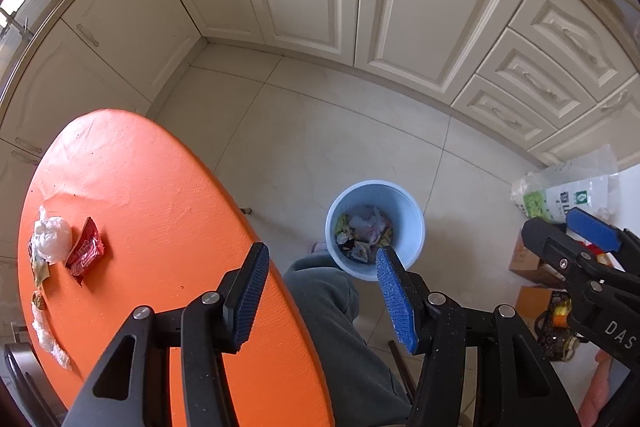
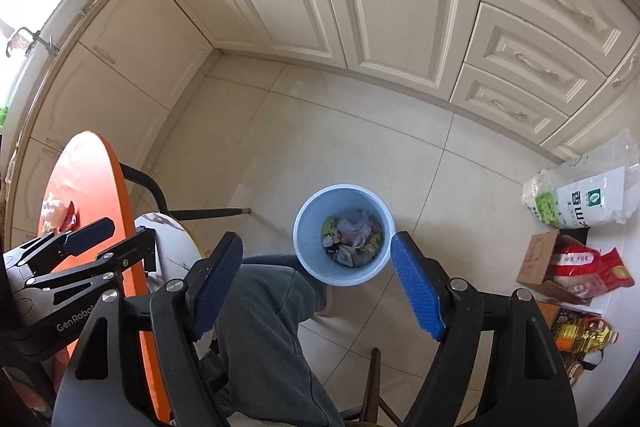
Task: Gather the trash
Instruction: 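Move both open tools back toward the orange table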
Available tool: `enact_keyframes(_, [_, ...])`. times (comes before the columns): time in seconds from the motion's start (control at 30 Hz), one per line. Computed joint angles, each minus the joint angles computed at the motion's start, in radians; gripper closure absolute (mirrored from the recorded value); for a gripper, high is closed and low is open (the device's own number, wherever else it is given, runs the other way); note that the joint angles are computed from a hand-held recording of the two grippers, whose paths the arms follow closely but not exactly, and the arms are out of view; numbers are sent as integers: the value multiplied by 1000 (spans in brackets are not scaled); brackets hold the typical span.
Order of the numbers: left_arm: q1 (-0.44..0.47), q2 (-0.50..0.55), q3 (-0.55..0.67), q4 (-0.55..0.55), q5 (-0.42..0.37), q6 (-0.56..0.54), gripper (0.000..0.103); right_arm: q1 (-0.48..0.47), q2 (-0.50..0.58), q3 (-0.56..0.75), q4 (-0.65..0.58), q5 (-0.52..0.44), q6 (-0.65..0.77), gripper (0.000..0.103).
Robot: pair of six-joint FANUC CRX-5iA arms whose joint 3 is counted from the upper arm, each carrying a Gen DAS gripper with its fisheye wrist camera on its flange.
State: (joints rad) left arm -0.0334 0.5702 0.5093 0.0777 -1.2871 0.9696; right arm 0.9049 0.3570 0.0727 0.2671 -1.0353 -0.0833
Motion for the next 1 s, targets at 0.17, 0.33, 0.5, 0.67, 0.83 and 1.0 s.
enact_keyframes(0.17, [26, -26, -36, 21, 12, -25, 51, 2, 10, 24, -19, -31, 12, 25])
enact_keyframes(0.33, [54, -57, -67, 40, 15, -57, 51, 13, 19, 50, -22, -54, 10, 25])
enact_keyframes(0.5, [105, -107, -108, 53, 18, -92, 51, 31, 32, 84, 6, -73, 8, 25])
enact_keyframes(0.67, [174, -164, -149, 71, 25, -107, 51, 41, 73, 159, 14, -88, 48, 25])
enact_keyframes(0.83, [264, -217, -187, 99, 40, -111, 51, 54, 153, 300, 2, -118, 145, 25])
enact_keyframes(1.0, [356, -256, -213, 120, 45, -98, 51, 69, 258, 484, -12, -170, 245, 25])
